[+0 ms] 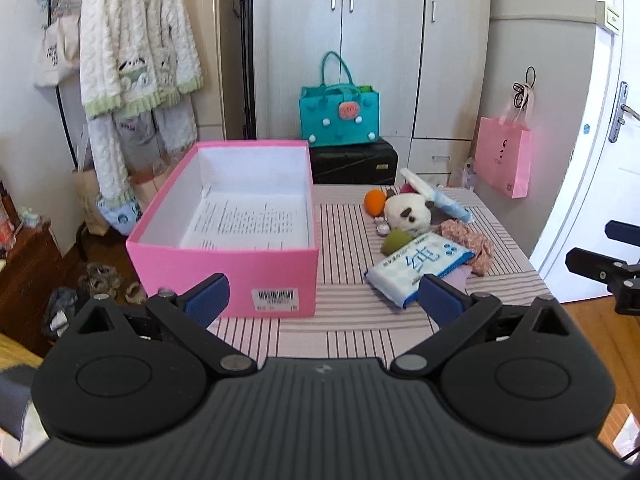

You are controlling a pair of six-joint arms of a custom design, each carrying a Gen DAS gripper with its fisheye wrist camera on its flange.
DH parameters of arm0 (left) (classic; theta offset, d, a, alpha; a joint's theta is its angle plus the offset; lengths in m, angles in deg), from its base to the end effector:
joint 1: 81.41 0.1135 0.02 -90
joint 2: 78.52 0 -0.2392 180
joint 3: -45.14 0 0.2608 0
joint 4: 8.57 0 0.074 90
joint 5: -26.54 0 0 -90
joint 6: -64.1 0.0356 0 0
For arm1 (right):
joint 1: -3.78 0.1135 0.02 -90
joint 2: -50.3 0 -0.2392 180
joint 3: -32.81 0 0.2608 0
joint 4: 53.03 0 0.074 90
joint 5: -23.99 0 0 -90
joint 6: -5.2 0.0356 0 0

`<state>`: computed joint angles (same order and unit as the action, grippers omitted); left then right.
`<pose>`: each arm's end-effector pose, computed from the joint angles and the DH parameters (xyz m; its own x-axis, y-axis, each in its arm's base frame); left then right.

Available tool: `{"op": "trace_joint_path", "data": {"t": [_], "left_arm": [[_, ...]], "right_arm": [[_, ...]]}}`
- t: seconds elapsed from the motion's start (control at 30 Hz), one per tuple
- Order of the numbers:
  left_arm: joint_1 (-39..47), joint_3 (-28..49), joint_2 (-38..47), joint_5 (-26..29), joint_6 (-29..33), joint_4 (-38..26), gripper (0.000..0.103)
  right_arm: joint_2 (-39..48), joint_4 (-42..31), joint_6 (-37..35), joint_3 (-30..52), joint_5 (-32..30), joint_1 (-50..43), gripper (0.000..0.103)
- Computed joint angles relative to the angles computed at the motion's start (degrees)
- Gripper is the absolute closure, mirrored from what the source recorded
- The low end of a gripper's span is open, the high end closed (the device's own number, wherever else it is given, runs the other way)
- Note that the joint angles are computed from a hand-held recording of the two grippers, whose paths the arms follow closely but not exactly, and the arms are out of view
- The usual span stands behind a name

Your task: Organize soft objects

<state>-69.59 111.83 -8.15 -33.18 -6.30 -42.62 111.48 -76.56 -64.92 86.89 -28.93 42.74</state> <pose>0.2804 0.0403 0.2580 -0.4927 0.1929 -0.8486 0.4020 0.9153 -0.0254 0.2091 0.1415 0.2387 -0.4060 0.0206 -0.9137 0.0424 0.9991 0.0037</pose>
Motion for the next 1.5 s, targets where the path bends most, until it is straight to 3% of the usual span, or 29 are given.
{"op": "trace_joint_path", "data": {"t": [0.13, 0.3, 0.47, 0.67, 0.77, 0.87, 0.97, 1.23, 1.43, 1.5], "left_arm": [[-1.0, 0.6, 1.0, 1.2, -2.2, 3.7, 0.0], [-4.4, 5.1, 5.9, 3.6, -3.5, 3.7, 0.0], [-9.7, 9.8, 13.1, 2.1, -5.3, 2.1, 0.002], [-13.8, 12.6, 21.9, 0.5, -11.6, 3.3, 0.006], [-16.2, 10.4, 24.0, -3.7, -16.0, 9.0, 0.008], [-18.5, 7.8, 24.9, -8.4, -19.7, 14.9, 0.012], [-19.2, 7.9, 27.1, -8.2, -23.4, 17.2, 0.019], [-19.6, 14.2, 35.2, -6.9, -29.5, 15.1, 0.033], [-19.0, 18.3, 39.7, -5.2, -30.2, 11.3, 0.033], [-18.8, 18.7, 40.0, -4.4, -30.2, 11.3, 0.042]], "right_arm": [[-1.9, 6.7, -5.9, -3.3, -12.9, -7.5, 0.0], [2.1, 6.0, -9.5, 0.8, -26.3, -15.6, 0.0], [11.5, 3.8, -11.9, 8.5, -32.8, -21.6, 0.002], [22.8, 0.3, -11.9, 17.9, -40.9, -26.6, 0.011], [29.5, -2.8, -11.9, 24.1, -45.0, -28.1, 0.016], [35.7, -5.9, -12.4, 30.2, -47.3, -28.8, 0.022], [41.3, -8.5, -13.6, 35.8, -50.1, -29.5, 0.032], [52.4, -15.9, -13.3, 47.0, -54.4, -31.3, 0.061], [53.8, -16.9, -12.8, 47.1, -55.7, -32.9, 0.063], [53.8, -17.1, -12.6, 46.9, -56.8, -33.6, 0.062]]}}
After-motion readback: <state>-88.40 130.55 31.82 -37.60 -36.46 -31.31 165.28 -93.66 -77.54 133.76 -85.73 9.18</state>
